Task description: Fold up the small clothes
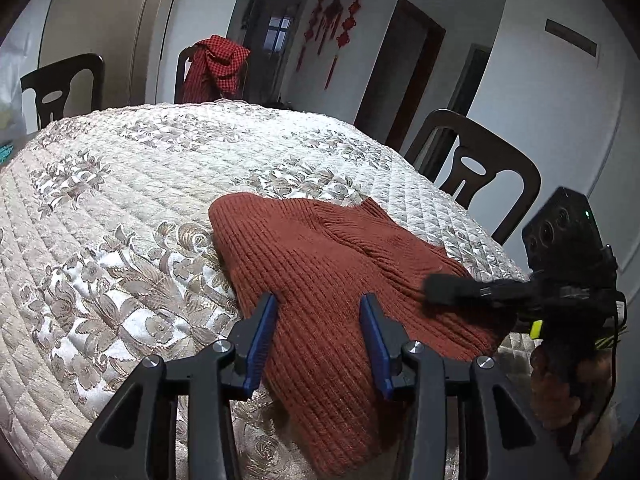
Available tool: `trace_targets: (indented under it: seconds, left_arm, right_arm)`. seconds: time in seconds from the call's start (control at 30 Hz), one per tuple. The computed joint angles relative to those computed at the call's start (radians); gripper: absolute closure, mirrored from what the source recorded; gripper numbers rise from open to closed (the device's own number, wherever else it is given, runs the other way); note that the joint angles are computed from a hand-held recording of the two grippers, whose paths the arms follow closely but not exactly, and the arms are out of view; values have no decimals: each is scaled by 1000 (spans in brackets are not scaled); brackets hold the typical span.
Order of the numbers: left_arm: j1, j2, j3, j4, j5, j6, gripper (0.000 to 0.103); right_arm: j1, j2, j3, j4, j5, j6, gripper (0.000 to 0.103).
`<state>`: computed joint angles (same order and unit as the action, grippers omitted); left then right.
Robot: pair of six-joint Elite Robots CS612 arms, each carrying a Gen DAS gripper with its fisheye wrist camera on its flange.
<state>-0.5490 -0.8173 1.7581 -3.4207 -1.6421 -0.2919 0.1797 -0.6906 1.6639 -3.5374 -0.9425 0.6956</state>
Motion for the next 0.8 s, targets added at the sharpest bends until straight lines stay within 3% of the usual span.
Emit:
trace_targets:
  seconds: [0.03, 0.13, 0.3, 0.47, 0.73, 0.8]
  left_arm:
    - [-1, -2, -1, 4, 5, 2, 57]
    - [0, -4, -11, 6, -5, 2, 57]
    - [-11, -5, -22, -12, -22, 32, 57]
    - [-26, 9, -29, 34, -21, 75, 57]
    - [-24, -2, -31, 50, -14, 90, 57]
    - [-24, -5, -36, 49, -1, 95, 57]
  right_arm:
    - [3, -4, -3, 27, -16, -21, 80]
    - [-3, -11, 4, 18, -28, -35, 85]
    - [-19, -50, 61, -74, -102, -71, 85]
    - [-34, -50, 83, -13, -159, -88, 85]
    - [-42, -36, 91, -55, -133, -86, 82]
    - [-39, -49, 100, -67, -168, -91, 82]
